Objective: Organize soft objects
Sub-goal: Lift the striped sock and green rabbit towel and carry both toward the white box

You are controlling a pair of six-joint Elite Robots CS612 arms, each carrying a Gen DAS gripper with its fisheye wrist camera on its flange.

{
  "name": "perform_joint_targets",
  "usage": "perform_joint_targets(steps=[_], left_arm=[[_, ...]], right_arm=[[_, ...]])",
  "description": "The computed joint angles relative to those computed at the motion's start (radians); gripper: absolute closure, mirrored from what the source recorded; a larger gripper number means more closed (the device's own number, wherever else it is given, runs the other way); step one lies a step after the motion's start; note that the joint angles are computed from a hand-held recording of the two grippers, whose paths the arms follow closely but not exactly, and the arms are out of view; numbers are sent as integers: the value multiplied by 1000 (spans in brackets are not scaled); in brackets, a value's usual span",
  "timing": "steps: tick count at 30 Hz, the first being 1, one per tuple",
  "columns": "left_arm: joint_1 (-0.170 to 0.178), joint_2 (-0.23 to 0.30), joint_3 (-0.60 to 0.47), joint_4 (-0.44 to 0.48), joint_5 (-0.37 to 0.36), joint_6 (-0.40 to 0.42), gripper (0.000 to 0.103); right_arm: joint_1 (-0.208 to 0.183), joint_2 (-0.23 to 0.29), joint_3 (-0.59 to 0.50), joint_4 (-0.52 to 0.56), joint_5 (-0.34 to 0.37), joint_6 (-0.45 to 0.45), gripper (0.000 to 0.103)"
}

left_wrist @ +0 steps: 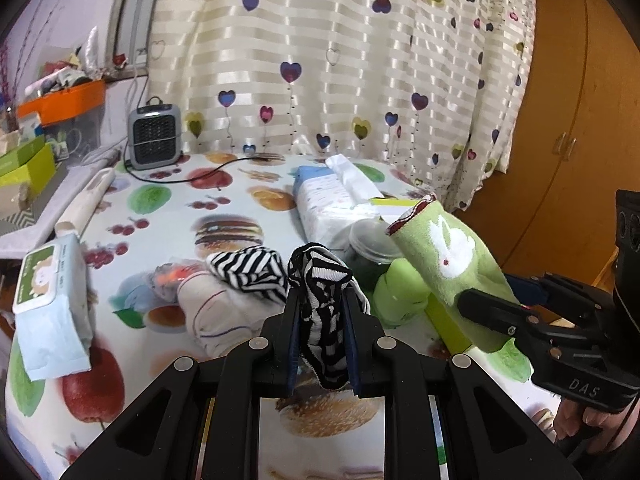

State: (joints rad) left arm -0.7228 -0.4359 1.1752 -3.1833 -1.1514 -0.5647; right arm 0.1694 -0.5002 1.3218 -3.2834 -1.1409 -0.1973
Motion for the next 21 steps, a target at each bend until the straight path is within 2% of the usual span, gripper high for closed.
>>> perform_joint_targets(steps=[21], left_arm=[[1,75,-175,57,-85,80,85]], right_arm=[[-54,9,-19,-39,-111,143,65]])
